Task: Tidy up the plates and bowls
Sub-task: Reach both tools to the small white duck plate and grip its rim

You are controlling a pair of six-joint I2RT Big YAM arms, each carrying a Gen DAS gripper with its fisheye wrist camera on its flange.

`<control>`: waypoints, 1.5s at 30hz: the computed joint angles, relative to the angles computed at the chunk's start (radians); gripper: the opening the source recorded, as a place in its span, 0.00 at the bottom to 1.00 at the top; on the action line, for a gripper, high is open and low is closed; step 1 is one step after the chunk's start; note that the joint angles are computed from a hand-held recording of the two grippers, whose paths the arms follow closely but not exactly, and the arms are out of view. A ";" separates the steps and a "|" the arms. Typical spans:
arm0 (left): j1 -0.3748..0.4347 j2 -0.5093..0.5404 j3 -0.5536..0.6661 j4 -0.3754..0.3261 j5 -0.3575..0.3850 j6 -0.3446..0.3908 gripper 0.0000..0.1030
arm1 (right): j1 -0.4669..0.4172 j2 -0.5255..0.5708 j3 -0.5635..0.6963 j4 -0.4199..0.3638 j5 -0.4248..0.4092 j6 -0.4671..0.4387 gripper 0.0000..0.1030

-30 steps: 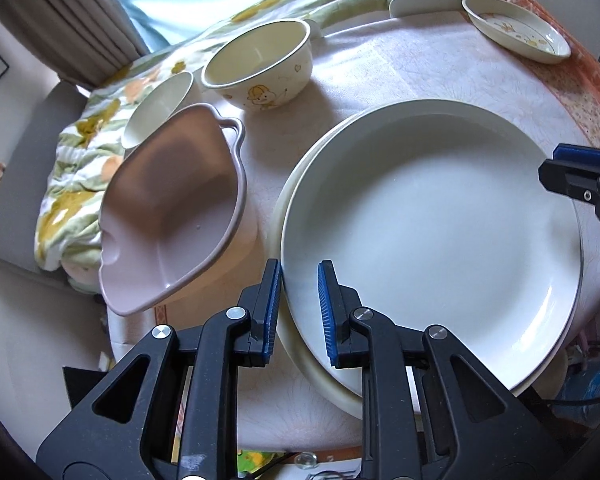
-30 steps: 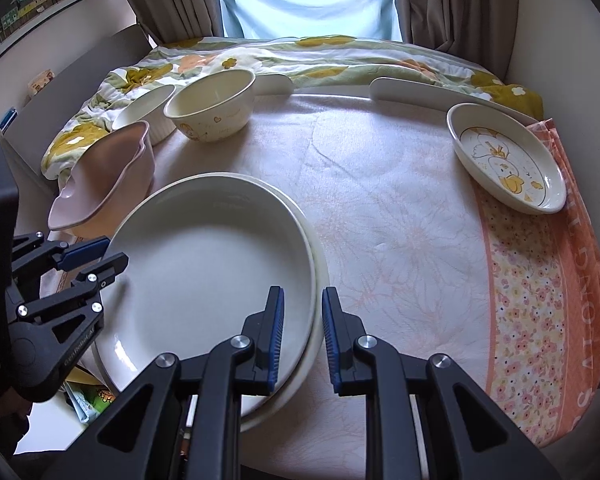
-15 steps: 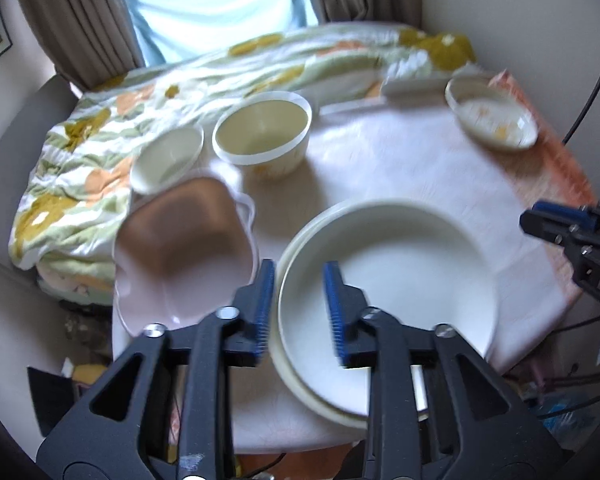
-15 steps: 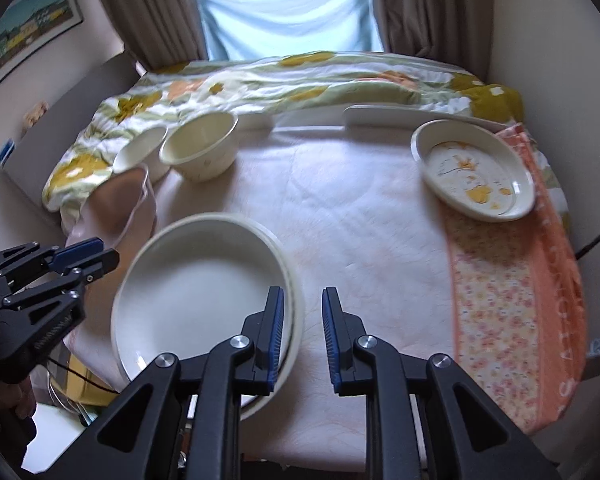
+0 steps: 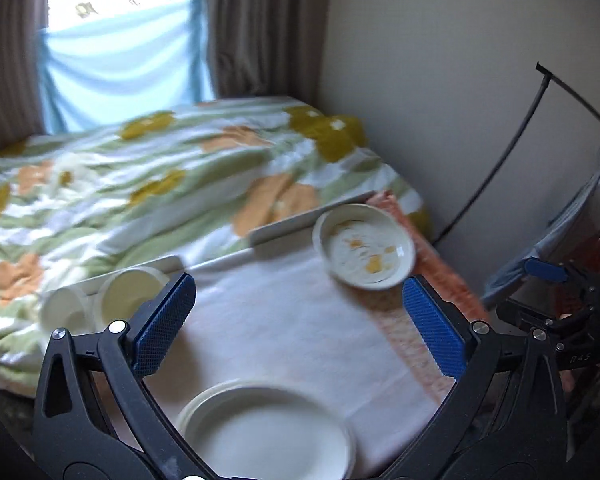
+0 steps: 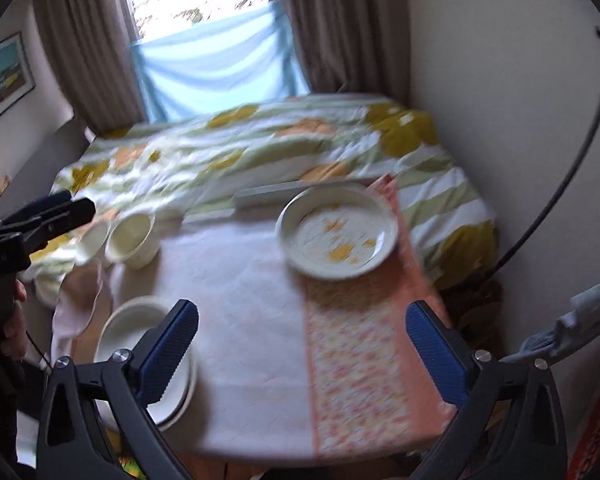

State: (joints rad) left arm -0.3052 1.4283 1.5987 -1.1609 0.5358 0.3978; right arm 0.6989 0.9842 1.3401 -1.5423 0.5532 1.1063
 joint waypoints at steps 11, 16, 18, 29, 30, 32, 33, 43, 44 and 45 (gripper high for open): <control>-0.217 0.455 0.326 -0.199 -0.064 -0.076 0.71 | -0.463 -0.102 -0.342 0.369 -0.428 -0.109 0.86; -0.260 0.595 0.421 -0.244 -0.121 -0.098 0.57 | -0.593 -0.075 -0.435 0.537 -0.583 -0.151 0.64; -0.268 0.624 0.444 -0.238 -0.139 -0.099 0.55 | -0.624 -0.054 -0.447 0.573 -0.604 -0.161 0.56; -0.279 0.751 0.592 -0.301 -0.170 -0.089 0.21 | -0.675 -0.011 -0.471 0.640 -0.592 -0.169 0.29; -0.280 0.755 0.598 -0.303 -0.176 -0.085 0.20 | -0.673 -0.009 -0.470 0.636 -0.585 -0.166 0.28; -0.279 0.757 0.602 -0.303 -0.188 -0.077 0.14 | -0.674 -0.001 -0.467 0.630 -0.574 -0.162 0.21; -0.277 0.759 0.603 -0.304 -0.184 -0.076 0.14 | -0.678 0.001 -0.468 0.628 -0.572 -0.161 0.17; -0.277 0.688 0.515 -0.238 -0.199 -0.086 0.13 | -0.694 0.013 -0.452 0.599 -0.579 -0.185 0.15; -0.275 0.675 0.502 -0.230 -0.194 -0.090 0.13 | -0.693 0.011 -0.450 0.594 -0.578 -0.187 0.14; -0.273 0.663 0.490 -0.223 -0.192 -0.094 0.13 | -0.691 0.009 -0.448 0.592 -0.576 -0.188 0.15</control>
State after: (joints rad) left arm -0.5780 2.0914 2.0886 -1.3842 0.3442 0.3041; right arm 0.0077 0.9936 0.8924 -0.9506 -0.0233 0.9182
